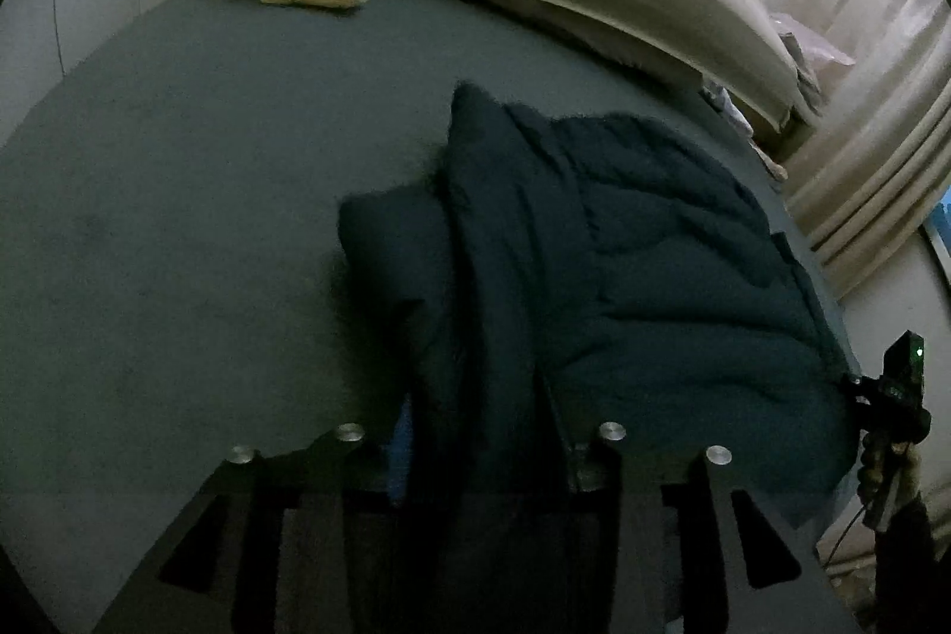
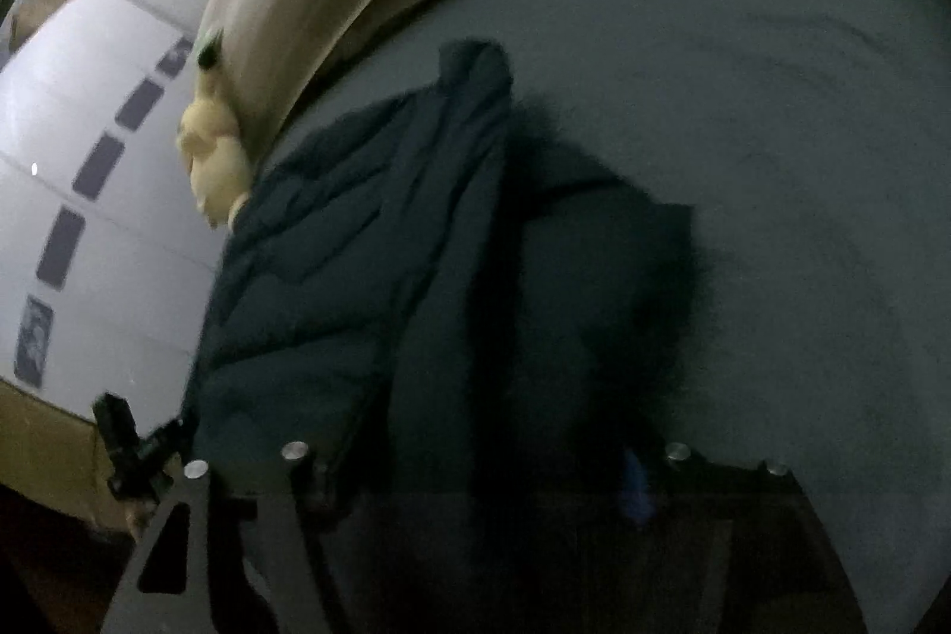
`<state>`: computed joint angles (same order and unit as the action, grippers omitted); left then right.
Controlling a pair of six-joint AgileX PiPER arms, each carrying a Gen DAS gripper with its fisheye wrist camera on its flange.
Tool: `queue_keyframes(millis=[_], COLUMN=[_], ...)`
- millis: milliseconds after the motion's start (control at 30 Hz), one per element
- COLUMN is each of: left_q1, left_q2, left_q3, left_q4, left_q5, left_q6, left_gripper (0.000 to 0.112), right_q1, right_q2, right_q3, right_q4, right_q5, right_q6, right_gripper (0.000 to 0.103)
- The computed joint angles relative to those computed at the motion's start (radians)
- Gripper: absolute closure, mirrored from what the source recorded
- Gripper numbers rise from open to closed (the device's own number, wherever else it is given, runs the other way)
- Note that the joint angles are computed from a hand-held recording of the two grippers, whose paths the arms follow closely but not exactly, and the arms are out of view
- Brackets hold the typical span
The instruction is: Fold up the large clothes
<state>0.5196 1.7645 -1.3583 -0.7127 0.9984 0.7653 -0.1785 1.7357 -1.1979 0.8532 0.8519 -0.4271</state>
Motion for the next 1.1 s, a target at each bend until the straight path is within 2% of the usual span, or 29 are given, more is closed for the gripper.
queue_keyframes(millis=[167, 267, 367, 467, 533, 567, 600, 633, 667, 733, 800, 867, 967, 1033, 1100], left_q1=[0.026, -0.006, -0.087, -0.163, -0.195, -0.204, -0.211, -0.218, -0.217, -0.201, -0.184, -0.16, -0.16, -0.157, -0.134], left_q2=[-0.037, 0.038, 0.177, 0.309, 0.355, 0.367, 0.379, 0.39, 0.413, 0.397, 0.332, 0.305, 0.355, 0.384, 0.379], left_q3=[-0.089, -0.233, -0.413, -0.596, -0.649, -0.663, -0.677, -0.688, -0.72, -0.691, -0.598, -0.56, -0.596, -0.609, -0.606], left_q4=[-0.005, -0.002, 0.036, 0.138, 0.179, 0.197, 0.219, 0.24, 0.251, 0.236, 0.225, 0.206, 0.269, 0.286, 0.249], left_q5=[0.012, 0.076, 0.142, 0.175, 0.179, 0.184, 0.183, 0.181, 0.209, 0.18, 0.079, 0.04, 0.053, 0.064, 0.081], left_q6=[0.016, -0.036, -0.134, -0.261, -0.308, -0.316, -0.321, -0.324, -0.335, -0.328, -0.295, -0.291, -0.346, -0.371, -0.372], left_gripper=[0.048, 0.047, 0.047, 0.047, 0.047, 0.051, 0.061, 0.094, 0.112, 0.112, 0.112, 0.112, 0.112, 0.112, 0.112], right_q1=[-0.14, -0.093, -0.029, 0.017, 0.04, 0.052, 0.063, 0.071, 0.086, 0.115, 0.13, 0.14, 0.148, 0.16, 0.16], right_q2=[-0.04, 0.036, 0.137, 0.231, 0.32, 0.364, 0.405, 0.433, 0.469, 0.46, 0.404, 0.343, 0.436, 0.49, 0.472], right_q3=[-0.071, -0.226, -0.389, -0.527, -0.642, -0.702, -0.762, -0.808, -0.877, -0.906, -0.883, -0.844, -0.936, -0.944, -0.841], right_q4=[0.023, -0.047, -0.135, -0.24, -0.275, -0.293, -0.308, -0.315, -0.347, -0.412, -0.407, -0.433, -0.509, -0.544, -0.526], right_q5=[0.088, 0.102, 0.131, 0.145, 0.179, 0.201, 0.227, 0.25, 0.291, 0.287, 0.239, 0.178, 0.219, 0.232, 0.155], right_q6=[-0.005, 0.071, 0.133, 0.221, 0.281, 0.306, 0.317, 0.321, 0.334, 0.324, 0.285, 0.252, 0.304, 0.343, 0.328], right_gripper=[0.03, 0.03, 0.03, 0.03, 0.03, 0.03, 0.038, 0.071, 0.082, 0.093, 0.094, 0.094, 0.094, 0.094, 0.089])
